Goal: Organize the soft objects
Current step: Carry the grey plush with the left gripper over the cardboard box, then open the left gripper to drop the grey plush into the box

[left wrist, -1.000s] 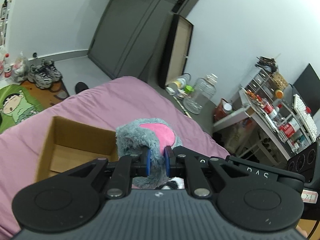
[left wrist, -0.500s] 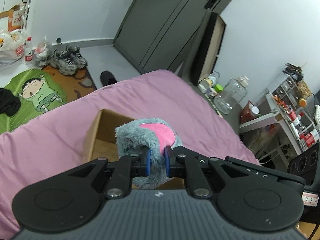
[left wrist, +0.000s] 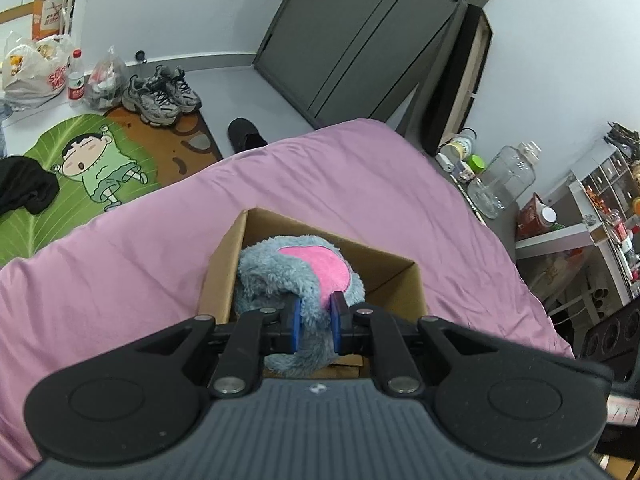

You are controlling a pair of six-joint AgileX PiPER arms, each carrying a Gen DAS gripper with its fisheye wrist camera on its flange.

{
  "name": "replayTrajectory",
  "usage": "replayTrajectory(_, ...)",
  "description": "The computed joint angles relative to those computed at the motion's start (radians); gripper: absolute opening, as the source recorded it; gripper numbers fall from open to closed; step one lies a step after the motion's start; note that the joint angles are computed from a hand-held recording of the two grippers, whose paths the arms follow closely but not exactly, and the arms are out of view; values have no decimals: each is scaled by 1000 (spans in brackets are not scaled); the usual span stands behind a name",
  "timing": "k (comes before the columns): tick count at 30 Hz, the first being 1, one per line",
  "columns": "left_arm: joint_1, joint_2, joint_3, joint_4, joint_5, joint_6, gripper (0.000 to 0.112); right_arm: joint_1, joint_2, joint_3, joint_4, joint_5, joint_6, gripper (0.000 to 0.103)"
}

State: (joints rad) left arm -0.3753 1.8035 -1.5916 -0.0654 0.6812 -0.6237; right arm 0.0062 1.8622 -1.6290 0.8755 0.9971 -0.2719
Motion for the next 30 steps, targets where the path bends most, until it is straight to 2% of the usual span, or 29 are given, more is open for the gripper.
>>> replayTrajectory(6, -30, 24, -55, 125, 66, -80, 16, 25, 8, -31, -69, 24, 42, 24)
replayTrajectory(14, -57, 10, -109, 189, 145, -126, 19, 6, -42, -21, -94, 56, 56, 30)
replayTrajectory(16, -70, 3, -123, 208, 169, -141, 24, -7, -63, -19, -102, 64, 58, 39)
replayTrajectory(19, -97, -7, -141, 249, 206, -175, 39, -23, -98, -19, -133, 83, 64, 55)
replayTrajectory(21, -115, -12, -153, 267, 231, -192, 52, -31, -122, -21, -165, 110, 63, 61)
replayTrajectory(24, -144, -29, -154, 295, 251, -222, 63, -39, -170, -4, -204, 125, 34, 66)
replayTrajectory(27, -175, -42, -161, 336, 281, -260, 71, -63, -220, 14, -223, 139, 19, 79)
replayTrajectory(30, -205, -54, -170, 366, 309, -282, 74, -95, -246, 11, -225, 158, 11, 84)
